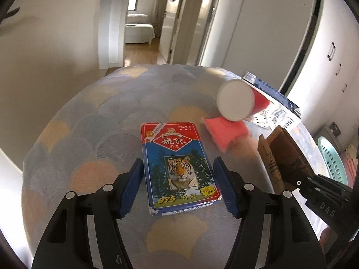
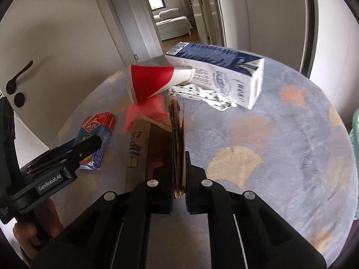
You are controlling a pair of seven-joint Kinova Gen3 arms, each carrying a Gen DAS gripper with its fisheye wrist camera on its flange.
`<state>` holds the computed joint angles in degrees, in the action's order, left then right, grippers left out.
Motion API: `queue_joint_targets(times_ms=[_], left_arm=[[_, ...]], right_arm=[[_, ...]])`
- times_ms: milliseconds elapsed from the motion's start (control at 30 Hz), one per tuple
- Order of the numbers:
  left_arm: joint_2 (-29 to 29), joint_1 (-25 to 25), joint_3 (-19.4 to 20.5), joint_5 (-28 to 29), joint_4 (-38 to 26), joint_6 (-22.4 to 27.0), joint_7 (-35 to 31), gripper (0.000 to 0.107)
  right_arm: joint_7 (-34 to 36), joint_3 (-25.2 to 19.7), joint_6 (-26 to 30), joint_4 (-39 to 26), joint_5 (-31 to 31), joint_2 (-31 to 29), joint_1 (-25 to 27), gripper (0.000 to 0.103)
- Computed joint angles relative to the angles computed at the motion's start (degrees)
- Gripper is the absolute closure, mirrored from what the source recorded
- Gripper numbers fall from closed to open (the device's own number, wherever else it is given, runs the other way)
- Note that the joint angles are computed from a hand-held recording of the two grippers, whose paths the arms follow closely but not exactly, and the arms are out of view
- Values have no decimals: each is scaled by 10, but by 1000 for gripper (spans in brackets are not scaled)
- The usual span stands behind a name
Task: Collect trash
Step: 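Grasp the tiger-print card box with left tool while right tool grasps brown paper packet, then carry box and paper packet over the teal basket and release both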
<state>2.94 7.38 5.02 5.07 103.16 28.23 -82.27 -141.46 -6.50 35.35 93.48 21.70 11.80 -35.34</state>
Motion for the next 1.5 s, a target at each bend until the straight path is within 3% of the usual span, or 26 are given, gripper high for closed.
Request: queue_joint_targets(times_ms=[67,400,600,733,833,1100,1500], left_arm=[[-7,-19,16,37,4,0,-36,46],[-48,33,19,92,-8,-5,-104,46],[-33,72,43,83,-53,-1,-106,46],[1,111,69,32,-102,-3,-75,46],[30,133,80,30,-138,0,-85,46],[127,197,97,18,-251,33,-98,46],[283,287,85,0,-441,140,-116,46]], right_arm=[[-3,1,-4,11,0,-12,2,97],[-67,-20,-32,95,40,-117,59,97],[-122,-49,-30,144,81,-189,124,97],[-160,-80,-2,161,117,-223,179,97],[-171,-89,7,174,124,-242,219,97],[-114,-35,6,204,62,-279,303,97],[-14,59,21,220,-72,-241,388,97]])
